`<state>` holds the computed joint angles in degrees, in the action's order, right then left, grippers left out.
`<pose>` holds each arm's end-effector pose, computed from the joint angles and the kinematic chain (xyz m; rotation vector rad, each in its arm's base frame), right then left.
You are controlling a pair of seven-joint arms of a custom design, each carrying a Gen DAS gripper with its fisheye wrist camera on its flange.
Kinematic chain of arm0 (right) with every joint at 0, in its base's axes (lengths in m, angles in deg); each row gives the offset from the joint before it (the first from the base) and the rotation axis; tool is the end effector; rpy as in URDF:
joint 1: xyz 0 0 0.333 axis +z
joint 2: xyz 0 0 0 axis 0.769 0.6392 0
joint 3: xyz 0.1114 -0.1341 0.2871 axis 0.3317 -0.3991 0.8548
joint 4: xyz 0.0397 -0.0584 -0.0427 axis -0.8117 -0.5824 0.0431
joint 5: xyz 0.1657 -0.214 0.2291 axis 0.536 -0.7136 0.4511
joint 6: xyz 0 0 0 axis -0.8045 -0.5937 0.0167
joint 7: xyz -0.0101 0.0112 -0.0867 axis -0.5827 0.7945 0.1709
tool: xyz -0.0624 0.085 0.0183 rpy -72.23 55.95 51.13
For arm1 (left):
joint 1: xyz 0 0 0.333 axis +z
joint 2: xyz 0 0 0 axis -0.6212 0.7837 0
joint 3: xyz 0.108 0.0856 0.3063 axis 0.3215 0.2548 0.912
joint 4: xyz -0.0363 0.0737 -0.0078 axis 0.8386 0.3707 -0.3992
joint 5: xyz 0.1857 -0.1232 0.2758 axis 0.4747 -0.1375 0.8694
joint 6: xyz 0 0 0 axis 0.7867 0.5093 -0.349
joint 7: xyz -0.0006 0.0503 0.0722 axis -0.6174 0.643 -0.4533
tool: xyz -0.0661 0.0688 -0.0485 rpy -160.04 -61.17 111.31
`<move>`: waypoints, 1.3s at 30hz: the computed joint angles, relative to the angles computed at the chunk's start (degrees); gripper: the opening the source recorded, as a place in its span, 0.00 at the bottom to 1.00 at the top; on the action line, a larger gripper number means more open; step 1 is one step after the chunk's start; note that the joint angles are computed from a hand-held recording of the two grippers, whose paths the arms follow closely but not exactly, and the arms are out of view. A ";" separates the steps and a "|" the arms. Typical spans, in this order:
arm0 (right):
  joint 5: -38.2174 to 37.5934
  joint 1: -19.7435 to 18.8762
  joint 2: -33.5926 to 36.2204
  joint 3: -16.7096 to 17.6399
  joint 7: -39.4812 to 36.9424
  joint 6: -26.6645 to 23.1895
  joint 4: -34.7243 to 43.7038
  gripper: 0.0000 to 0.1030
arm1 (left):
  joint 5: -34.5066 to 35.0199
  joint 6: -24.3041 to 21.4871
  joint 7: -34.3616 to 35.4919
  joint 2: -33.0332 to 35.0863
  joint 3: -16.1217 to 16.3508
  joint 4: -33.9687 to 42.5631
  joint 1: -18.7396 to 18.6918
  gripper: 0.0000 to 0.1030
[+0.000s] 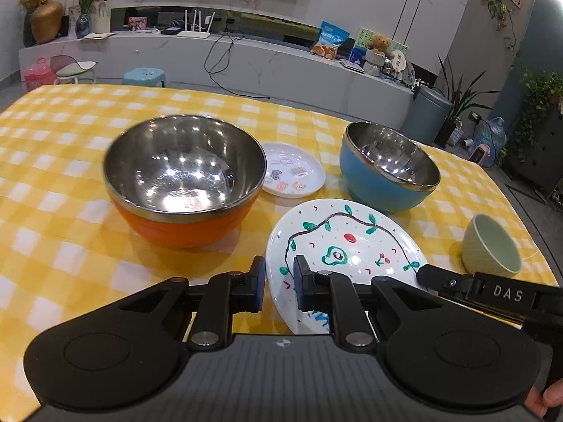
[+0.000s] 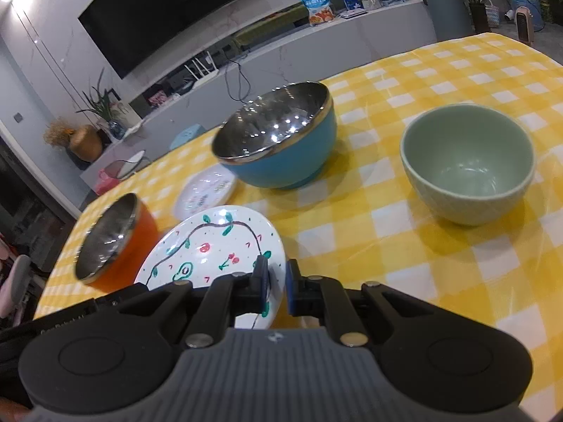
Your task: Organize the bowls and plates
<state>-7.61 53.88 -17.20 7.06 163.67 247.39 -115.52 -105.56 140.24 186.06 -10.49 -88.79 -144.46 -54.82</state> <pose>0.4829 0.0629 0.3343 -1.1931 1.9810 -0.3744 0.5150 -0.1755 0.3773 -1.6292 2.0962 -1.0746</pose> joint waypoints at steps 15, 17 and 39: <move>-8.32 3.76 -5.98 2.35 5.47 2.23 -5.62 0.07 | 27.29 0.84 -31.35 -15.50 0.46 -19.95 5.14 0.18; -9.68 4.34 -5.58 2.80 6.15 1.86 -5.20 0.07 | 32.99 1.04 -37.08 -16.57 1.39 -22.05 5.59 0.18; -1.81 9.49 -2.78 2.70 -5.35 -1.81 -2.96 0.07 | 59.06 -3.58 -63.53 -15.68 4.57 -25.54 8.50 0.18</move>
